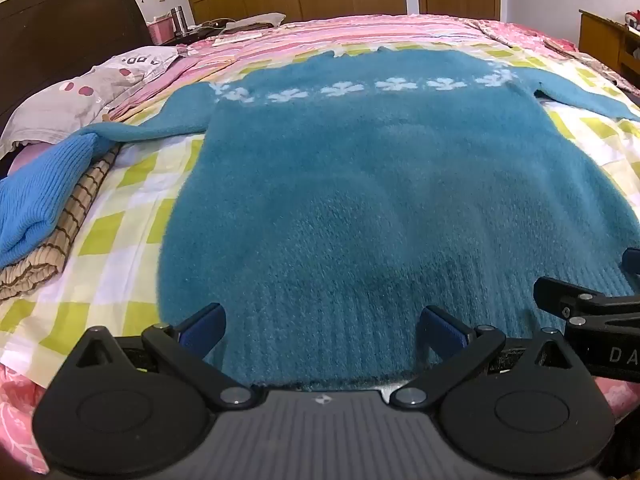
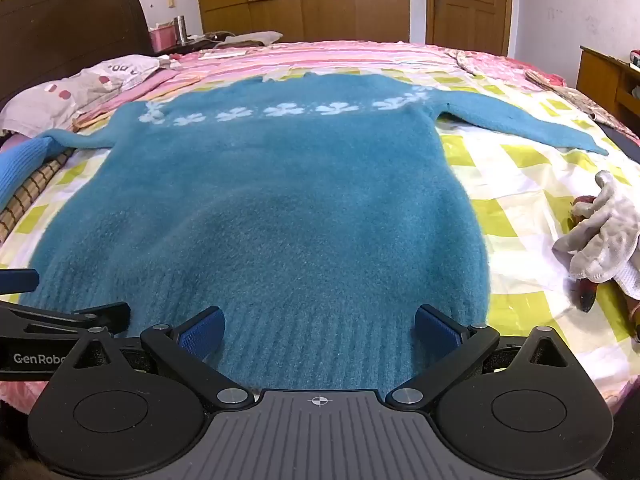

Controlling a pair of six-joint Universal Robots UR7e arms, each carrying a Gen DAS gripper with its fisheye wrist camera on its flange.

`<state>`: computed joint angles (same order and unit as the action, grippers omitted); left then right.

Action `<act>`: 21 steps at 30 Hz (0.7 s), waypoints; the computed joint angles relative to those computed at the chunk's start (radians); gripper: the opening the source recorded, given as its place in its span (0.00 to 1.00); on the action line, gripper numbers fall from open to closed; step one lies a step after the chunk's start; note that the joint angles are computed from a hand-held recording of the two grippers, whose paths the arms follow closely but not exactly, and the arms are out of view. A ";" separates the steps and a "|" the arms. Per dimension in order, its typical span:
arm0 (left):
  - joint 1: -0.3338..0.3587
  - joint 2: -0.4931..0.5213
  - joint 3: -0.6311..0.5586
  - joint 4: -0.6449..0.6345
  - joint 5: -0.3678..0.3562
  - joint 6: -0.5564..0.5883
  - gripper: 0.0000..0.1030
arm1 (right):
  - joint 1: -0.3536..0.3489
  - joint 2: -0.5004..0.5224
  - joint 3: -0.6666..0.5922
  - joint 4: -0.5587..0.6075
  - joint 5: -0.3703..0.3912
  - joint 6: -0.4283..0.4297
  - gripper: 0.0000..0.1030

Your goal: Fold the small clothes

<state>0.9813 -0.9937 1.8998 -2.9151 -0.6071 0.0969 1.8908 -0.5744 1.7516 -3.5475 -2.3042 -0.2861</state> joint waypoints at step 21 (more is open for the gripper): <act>0.030 -0.007 -0.016 0.079 -0.037 -0.073 1.00 | 0.001 -0.010 0.012 0.005 -0.003 0.001 0.99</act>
